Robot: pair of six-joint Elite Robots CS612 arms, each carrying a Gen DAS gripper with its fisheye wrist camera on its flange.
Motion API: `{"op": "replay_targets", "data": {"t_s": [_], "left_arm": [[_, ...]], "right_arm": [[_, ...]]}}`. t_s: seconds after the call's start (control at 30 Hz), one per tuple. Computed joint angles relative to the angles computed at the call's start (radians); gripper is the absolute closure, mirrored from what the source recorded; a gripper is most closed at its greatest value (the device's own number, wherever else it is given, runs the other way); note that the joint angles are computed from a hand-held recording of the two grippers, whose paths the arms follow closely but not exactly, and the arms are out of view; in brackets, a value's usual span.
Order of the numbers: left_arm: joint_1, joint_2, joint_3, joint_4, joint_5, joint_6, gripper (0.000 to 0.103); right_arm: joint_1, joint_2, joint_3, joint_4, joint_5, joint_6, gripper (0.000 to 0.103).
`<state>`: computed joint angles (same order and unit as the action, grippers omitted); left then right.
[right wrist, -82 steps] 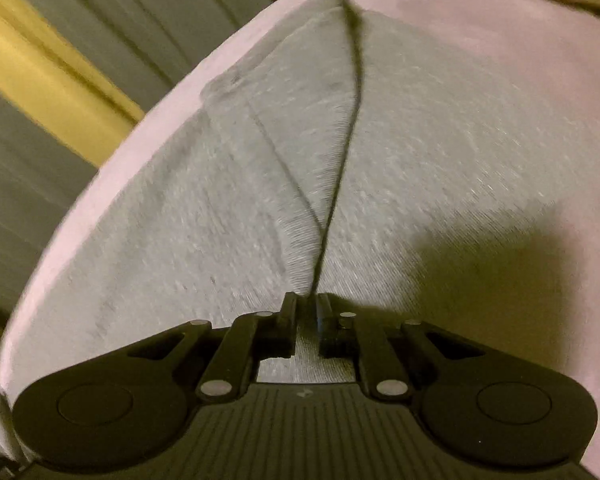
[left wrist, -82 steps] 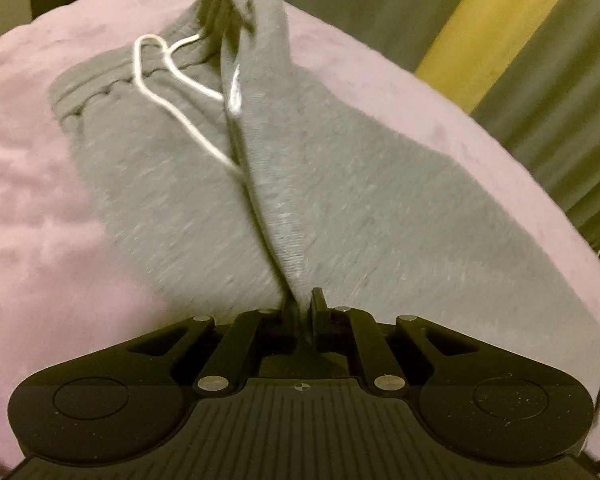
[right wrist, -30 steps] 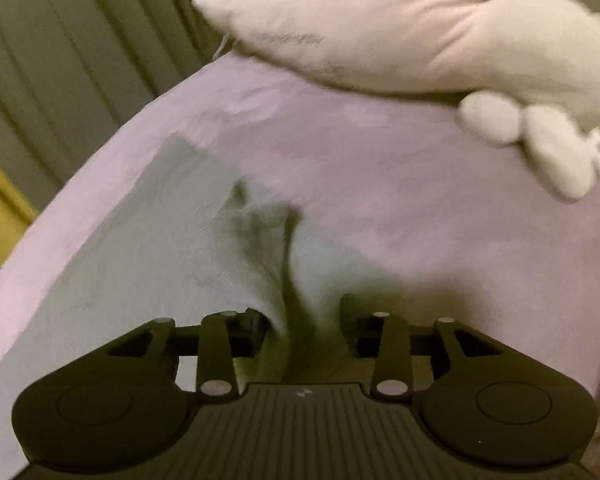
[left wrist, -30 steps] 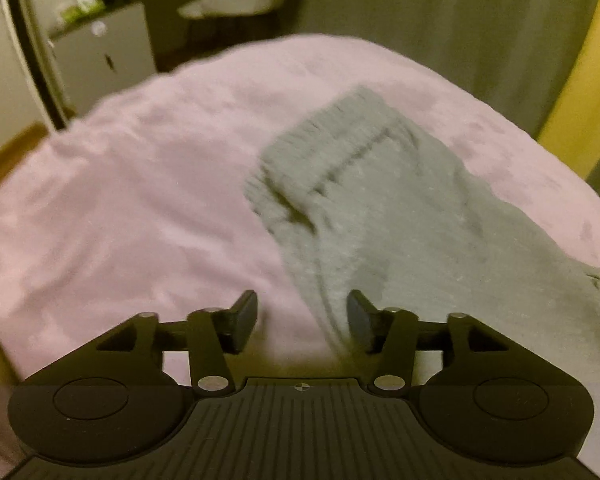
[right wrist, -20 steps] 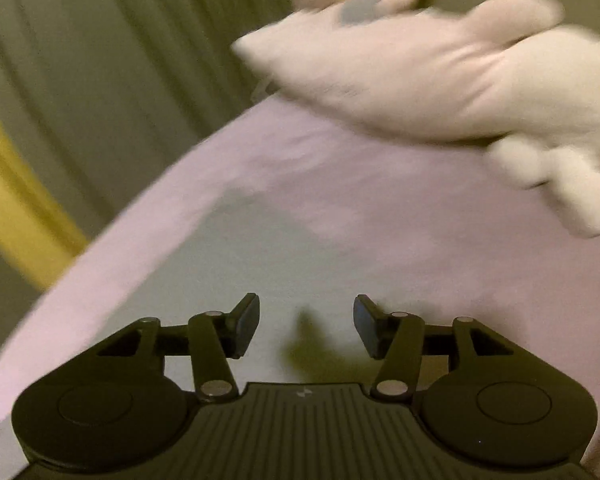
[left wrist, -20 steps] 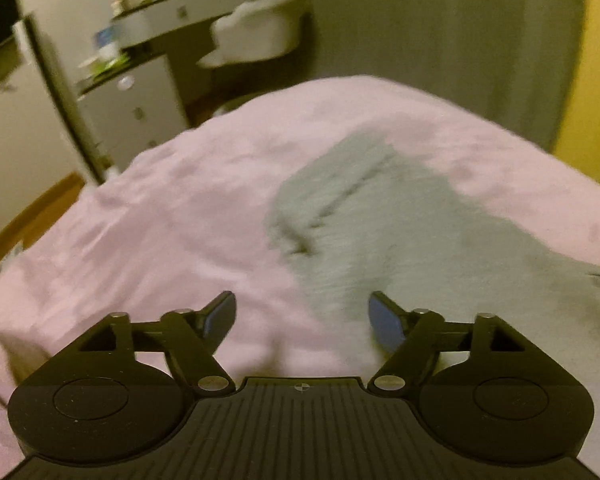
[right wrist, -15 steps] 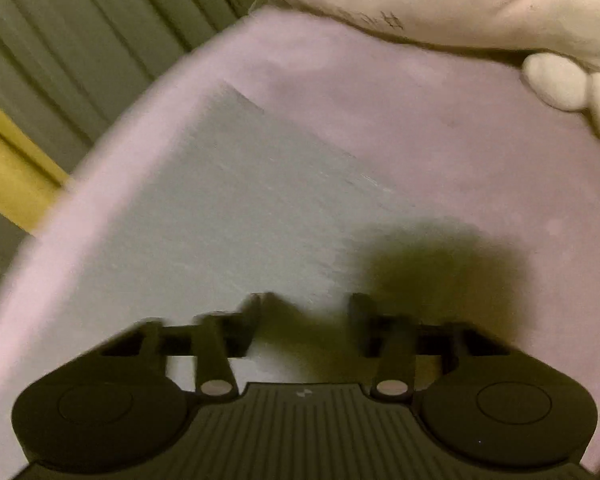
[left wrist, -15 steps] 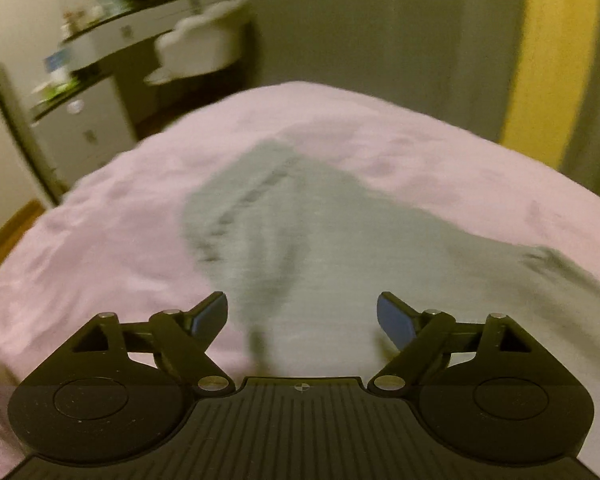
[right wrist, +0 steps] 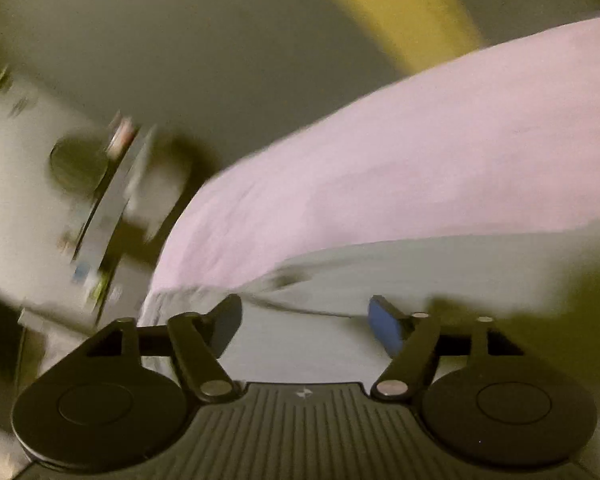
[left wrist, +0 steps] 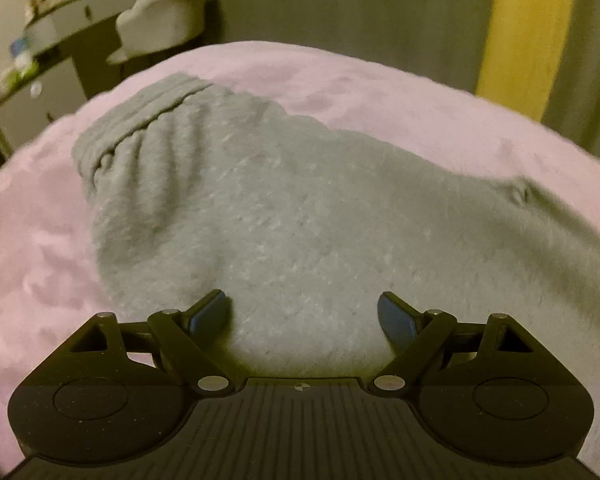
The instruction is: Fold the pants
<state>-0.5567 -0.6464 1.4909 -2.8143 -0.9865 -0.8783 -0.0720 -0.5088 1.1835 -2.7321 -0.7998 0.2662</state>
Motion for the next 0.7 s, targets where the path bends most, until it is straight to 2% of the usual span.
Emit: {"op": "replay_targets", "data": {"t_s": [0.07,0.13,0.23,0.3,0.37,0.43,0.5,0.7], "left_arm": [[-0.001,0.013,-0.006,-0.02,0.034,0.004,0.015],[0.001,0.019,-0.017,0.004,0.043,0.015,0.015],[0.006,0.023,-0.02,-0.005,0.049,0.007,0.015],[0.009,0.023,-0.017,-0.008,0.054,-0.01,0.015],[0.012,0.019,-0.014,0.007,0.056,-0.019,0.017],[0.008,0.011,-0.002,-0.001,0.067,-0.02,0.017],[0.008,0.006,0.004,-0.007,0.067,-0.023,0.017],[0.003,-0.011,0.025,-0.01,0.067,-0.044,0.018]], "right_arm": [[0.034,0.063,-0.125,0.143,0.024,-0.06,0.028],[0.053,0.12,-0.229,0.244,0.024,-0.056,0.028],[0.069,0.172,-0.318,0.289,0.036,-0.024,0.028],[0.078,0.167,-0.308,0.279,0.007,-0.033,0.025],[0.079,0.178,-0.331,0.299,0.026,-0.045,0.017],[0.085,0.185,-0.359,0.371,-0.012,-0.11,0.017],[0.083,0.185,-0.358,0.366,-0.007,-0.135,0.016],[0.074,0.202,-0.368,0.301,0.042,-0.022,0.016]]}}
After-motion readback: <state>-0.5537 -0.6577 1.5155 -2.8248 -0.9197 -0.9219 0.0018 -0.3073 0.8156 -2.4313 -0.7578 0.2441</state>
